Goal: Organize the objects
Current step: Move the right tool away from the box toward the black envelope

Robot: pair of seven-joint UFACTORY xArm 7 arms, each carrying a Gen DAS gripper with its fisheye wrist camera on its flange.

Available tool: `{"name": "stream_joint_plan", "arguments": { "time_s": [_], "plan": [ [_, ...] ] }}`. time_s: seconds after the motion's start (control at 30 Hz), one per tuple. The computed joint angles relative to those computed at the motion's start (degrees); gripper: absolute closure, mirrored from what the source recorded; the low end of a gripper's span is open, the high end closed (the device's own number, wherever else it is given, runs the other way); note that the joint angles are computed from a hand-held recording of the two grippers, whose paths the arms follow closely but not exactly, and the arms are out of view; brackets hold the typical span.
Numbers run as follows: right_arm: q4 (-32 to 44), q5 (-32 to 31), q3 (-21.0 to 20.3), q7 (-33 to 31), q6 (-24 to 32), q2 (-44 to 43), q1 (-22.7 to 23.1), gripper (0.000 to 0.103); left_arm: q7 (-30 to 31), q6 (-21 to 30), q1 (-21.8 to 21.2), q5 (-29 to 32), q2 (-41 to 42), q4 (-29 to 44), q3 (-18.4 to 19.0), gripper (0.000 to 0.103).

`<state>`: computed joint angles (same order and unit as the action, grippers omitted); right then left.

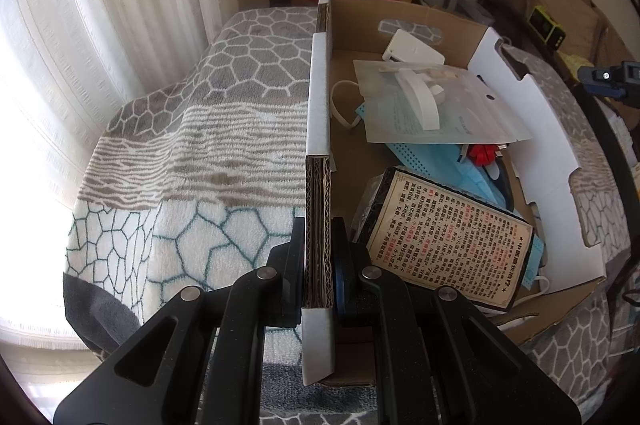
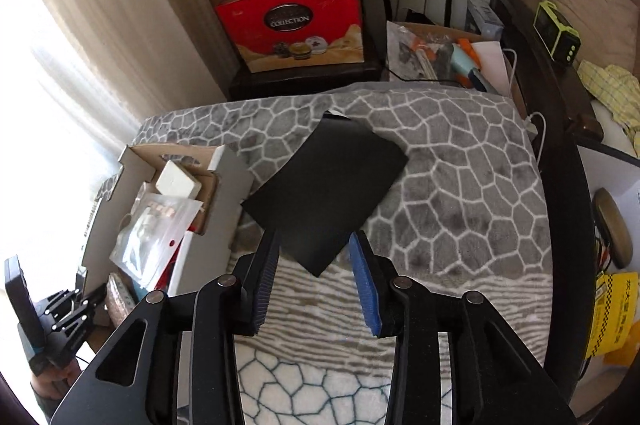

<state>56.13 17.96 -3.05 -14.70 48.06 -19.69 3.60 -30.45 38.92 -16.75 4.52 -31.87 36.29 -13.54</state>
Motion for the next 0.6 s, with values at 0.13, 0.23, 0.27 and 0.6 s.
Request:
{"name": "stream_joint_plan", "arguments": {
  "time_s": [0.13, 0.23, 0.27, 0.6],
  "plan": [
    [3.1, -0.6, -0.7, 1.0, -1.4, 4.8, -1.5, 0.058, 0.2, -0.7, -0.3, -0.5, -0.2, -0.4, 0.4, 0.093],
    [6.1, 0.9, -1.2, 0.6, -2.2, 9.0, -2.5, 0.058, 0.4, -0.6, -0.2, -0.4, 0.0, -0.2, 0.3, 0.093],
    [7.2, 1.8, -1.4, 0.1, -2.4, 10.5, -2.8, 0.058, 0.4, -0.6, -0.3, -0.5, 0.0, -0.2, 0.3, 0.093],
    [18.3, 7.3, 1.7, -9.3, -3.1, 23.1, -5.4, 0.058, 0.6, -1.0, -0.3, -0.8, 0.0, -0.3, 0.3, 0.093]
  ]
}}
